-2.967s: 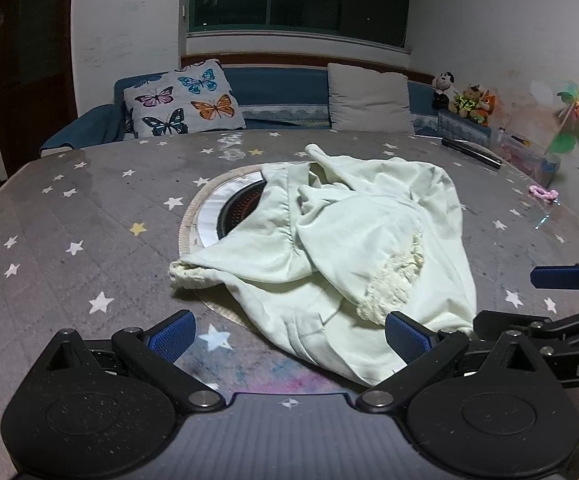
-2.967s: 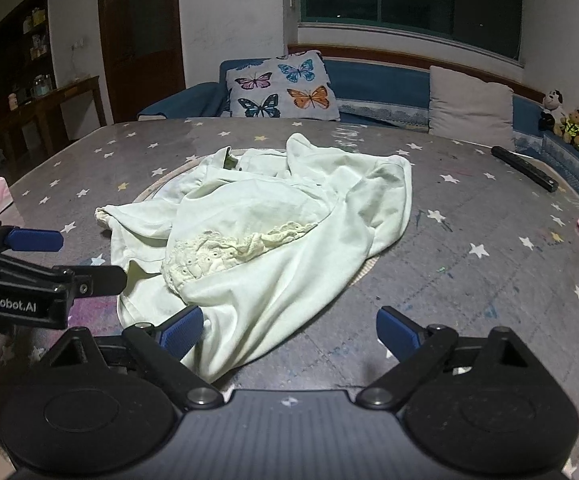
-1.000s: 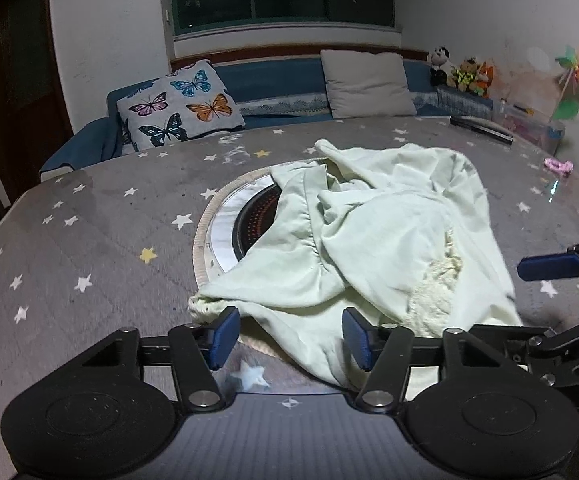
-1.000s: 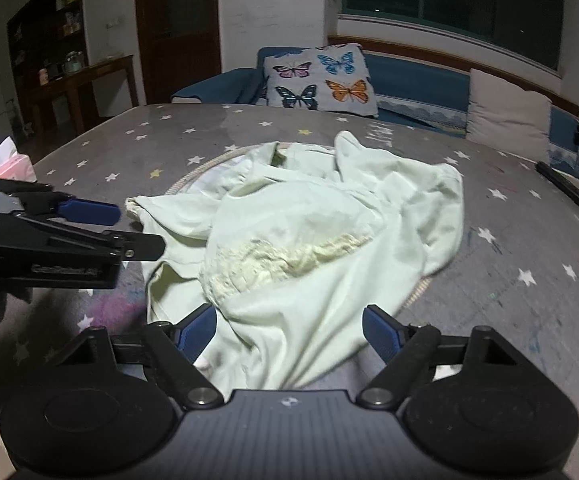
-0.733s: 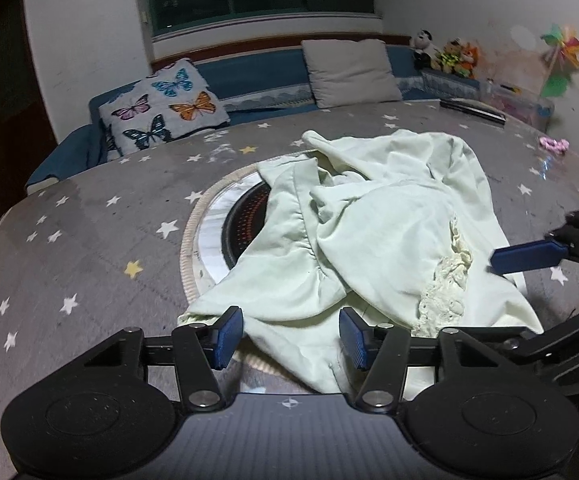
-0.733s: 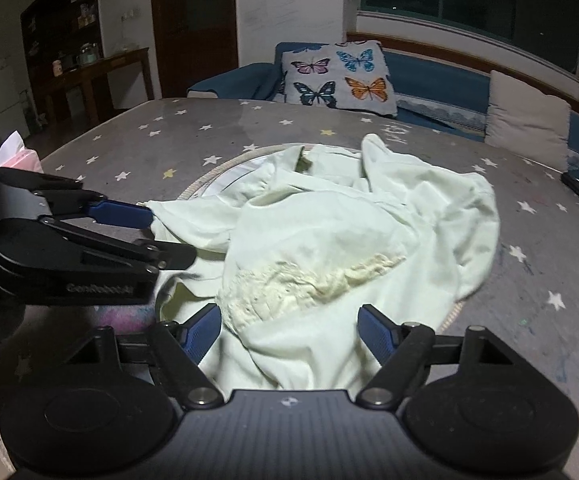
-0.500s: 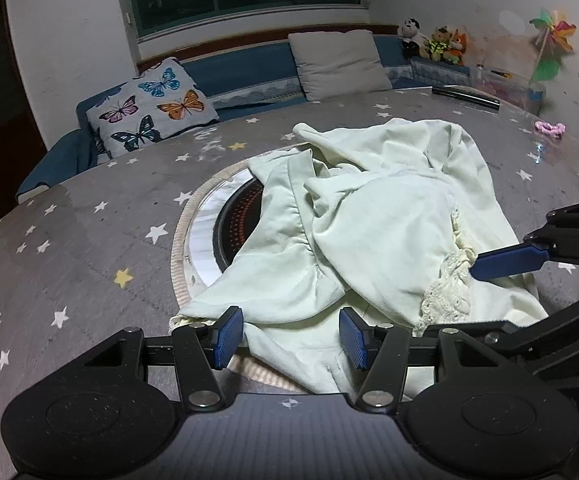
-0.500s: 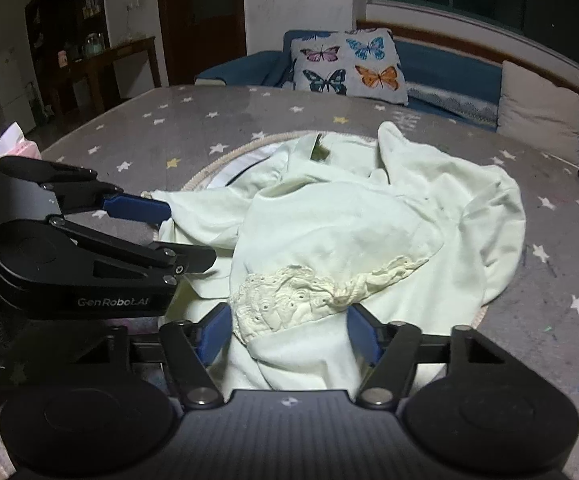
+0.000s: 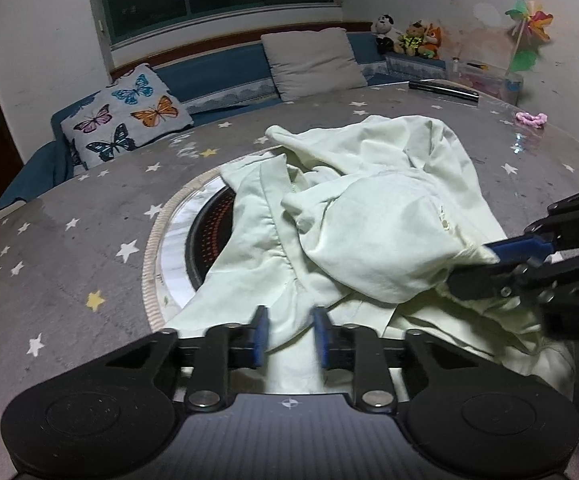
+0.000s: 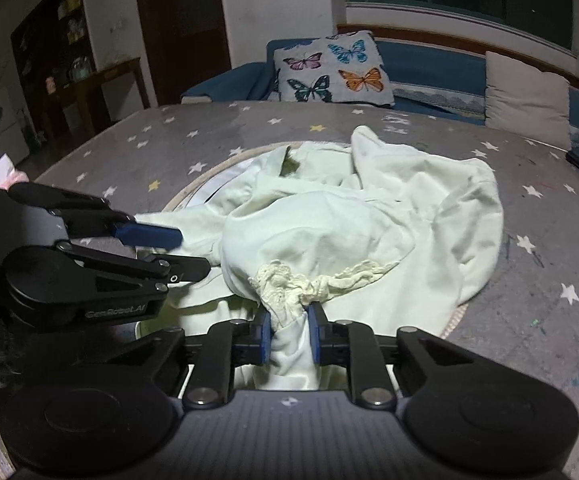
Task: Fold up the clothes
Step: 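Grasp the shirt edge with the right gripper while the left gripper grasps another edge, then lift the shirt with both grippers and shake it out above the mattress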
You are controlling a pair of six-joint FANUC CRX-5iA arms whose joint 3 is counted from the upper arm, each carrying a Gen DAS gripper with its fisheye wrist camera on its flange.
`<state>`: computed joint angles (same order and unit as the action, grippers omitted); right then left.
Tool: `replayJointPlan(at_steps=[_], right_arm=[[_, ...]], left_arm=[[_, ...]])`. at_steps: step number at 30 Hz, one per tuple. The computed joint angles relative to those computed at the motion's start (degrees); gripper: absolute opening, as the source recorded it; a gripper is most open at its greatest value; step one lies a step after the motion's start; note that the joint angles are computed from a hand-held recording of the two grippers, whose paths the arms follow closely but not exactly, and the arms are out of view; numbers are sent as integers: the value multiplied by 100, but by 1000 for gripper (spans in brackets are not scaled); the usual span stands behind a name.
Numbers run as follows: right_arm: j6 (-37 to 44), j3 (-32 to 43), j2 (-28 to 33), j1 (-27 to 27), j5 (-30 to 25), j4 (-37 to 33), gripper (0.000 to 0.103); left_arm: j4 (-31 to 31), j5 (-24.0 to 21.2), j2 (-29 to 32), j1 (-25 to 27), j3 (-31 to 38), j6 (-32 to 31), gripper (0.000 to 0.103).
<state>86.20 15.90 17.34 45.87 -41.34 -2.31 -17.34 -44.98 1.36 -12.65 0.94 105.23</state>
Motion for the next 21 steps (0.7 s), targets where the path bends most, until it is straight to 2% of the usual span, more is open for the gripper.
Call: replayJointPlan(at_steps=[3, 7, 14, 21], right_arm=[[-106, -116, -108, -49, 152, 12, 15], [-462, -340, -292, -120, 380, 188, 15], [-1215, -886, -645, -235, 789, 712, 15], [-1576, -1163, -808, -355, 670, 849, 15]], left_arm=[[30, 95, -40, 38, -53, 62, 7], [-147, 132, -176, 31, -120, 376, 2], [-442, 112, -482, -37, -247, 892, 1], [-209, 78, -406, -70, -242, 515, 4]])
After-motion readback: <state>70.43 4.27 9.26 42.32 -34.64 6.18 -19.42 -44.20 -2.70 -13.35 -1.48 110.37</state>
